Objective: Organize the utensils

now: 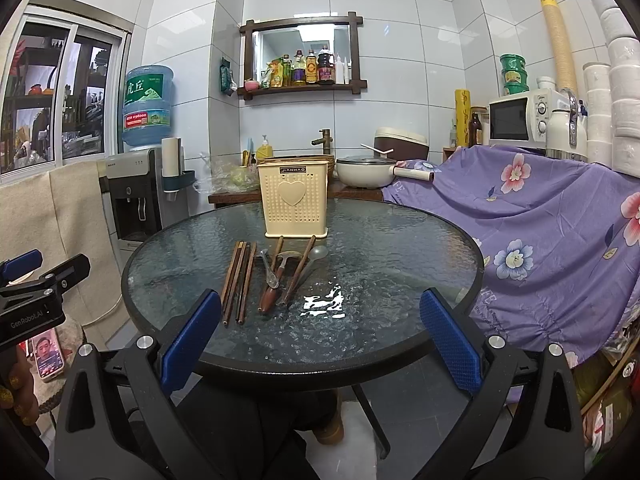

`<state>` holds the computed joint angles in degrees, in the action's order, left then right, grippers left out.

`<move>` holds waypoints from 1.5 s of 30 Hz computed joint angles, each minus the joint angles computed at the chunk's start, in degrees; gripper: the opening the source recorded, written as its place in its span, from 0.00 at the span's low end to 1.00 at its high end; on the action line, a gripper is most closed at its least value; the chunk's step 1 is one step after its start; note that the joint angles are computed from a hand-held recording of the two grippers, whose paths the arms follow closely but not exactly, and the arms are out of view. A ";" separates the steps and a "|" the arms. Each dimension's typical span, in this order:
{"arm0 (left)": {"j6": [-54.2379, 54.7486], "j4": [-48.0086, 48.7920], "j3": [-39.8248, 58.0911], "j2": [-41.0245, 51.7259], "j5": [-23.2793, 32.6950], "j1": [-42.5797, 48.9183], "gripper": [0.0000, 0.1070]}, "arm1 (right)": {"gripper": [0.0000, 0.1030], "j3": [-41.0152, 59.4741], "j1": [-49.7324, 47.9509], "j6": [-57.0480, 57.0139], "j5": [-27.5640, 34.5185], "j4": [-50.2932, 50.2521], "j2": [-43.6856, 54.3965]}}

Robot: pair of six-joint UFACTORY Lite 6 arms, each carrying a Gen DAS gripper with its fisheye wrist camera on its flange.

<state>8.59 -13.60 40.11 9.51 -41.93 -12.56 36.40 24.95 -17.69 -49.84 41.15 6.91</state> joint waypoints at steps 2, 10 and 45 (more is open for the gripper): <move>-0.16 0.25 0.09 -0.01 0.18 0.11 0.91 | 0.95 0.03 0.04 -0.11 -0.03 0.14 0.02; -0.25 0.21 0.00 -0.05 0.13 0.07 0.91 | 0.95 0.05 -0.14 0.41 -0.25 -0.21 0.38; 0.64 -0.40 0.16 -0.30 0.20 -0.32 0.91 | 0.95 -0.47 -0.38 0.23 0.23 -0.65 -0.54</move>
